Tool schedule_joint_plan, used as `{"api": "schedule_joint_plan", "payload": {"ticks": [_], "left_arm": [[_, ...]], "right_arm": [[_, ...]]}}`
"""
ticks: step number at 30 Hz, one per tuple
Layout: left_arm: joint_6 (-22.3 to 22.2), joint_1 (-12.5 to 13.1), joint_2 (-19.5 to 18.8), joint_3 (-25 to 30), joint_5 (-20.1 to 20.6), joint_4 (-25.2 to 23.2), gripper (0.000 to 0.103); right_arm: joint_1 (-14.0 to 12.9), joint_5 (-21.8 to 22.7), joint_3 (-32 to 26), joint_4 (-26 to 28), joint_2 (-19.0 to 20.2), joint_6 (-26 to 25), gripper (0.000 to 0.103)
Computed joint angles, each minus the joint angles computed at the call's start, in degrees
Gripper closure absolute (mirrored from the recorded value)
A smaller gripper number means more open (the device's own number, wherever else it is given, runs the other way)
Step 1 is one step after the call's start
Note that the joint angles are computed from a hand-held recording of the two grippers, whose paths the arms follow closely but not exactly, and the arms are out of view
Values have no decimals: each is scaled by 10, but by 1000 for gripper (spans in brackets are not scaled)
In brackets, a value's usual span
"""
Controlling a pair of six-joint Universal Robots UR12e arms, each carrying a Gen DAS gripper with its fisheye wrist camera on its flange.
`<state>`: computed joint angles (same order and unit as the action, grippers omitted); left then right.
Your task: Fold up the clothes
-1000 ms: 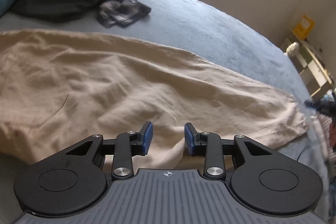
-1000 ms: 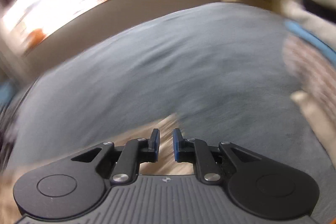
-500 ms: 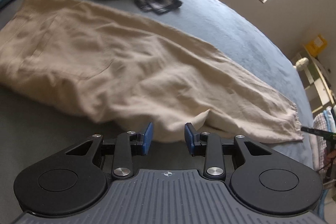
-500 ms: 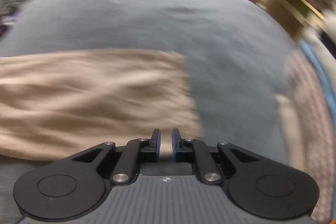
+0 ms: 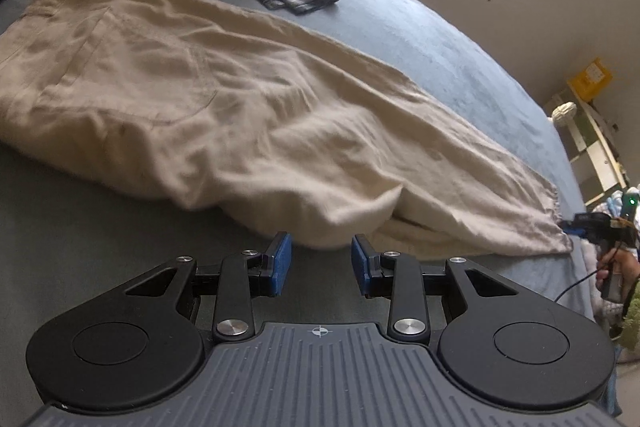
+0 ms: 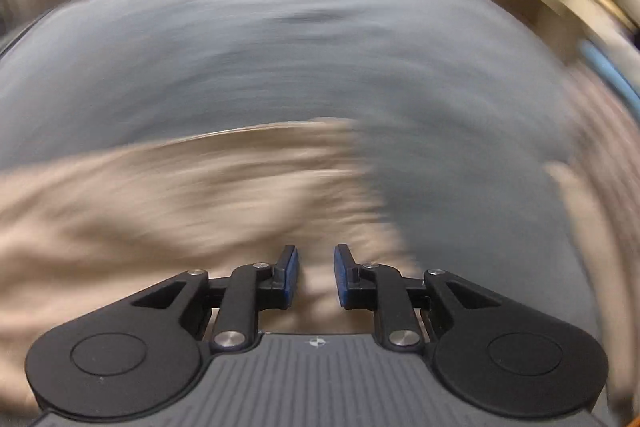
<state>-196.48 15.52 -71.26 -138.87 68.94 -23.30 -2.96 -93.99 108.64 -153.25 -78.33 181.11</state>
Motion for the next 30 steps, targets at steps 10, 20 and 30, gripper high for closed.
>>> {"api": "schedule_joint_plan", "payload": {"ticks": [10,20,30], "left_arm": [[16,1,-32,15,1,18,70],[39,9,19,-6,7,-57,70],[-12,48,32,-31,-53,-20,70]], "right_arm": [[65,248,-13,107,-31,-281,81],[181,333,-4,129,-42,-573,75],[231,244,14,54,-20,-649,99]]}}
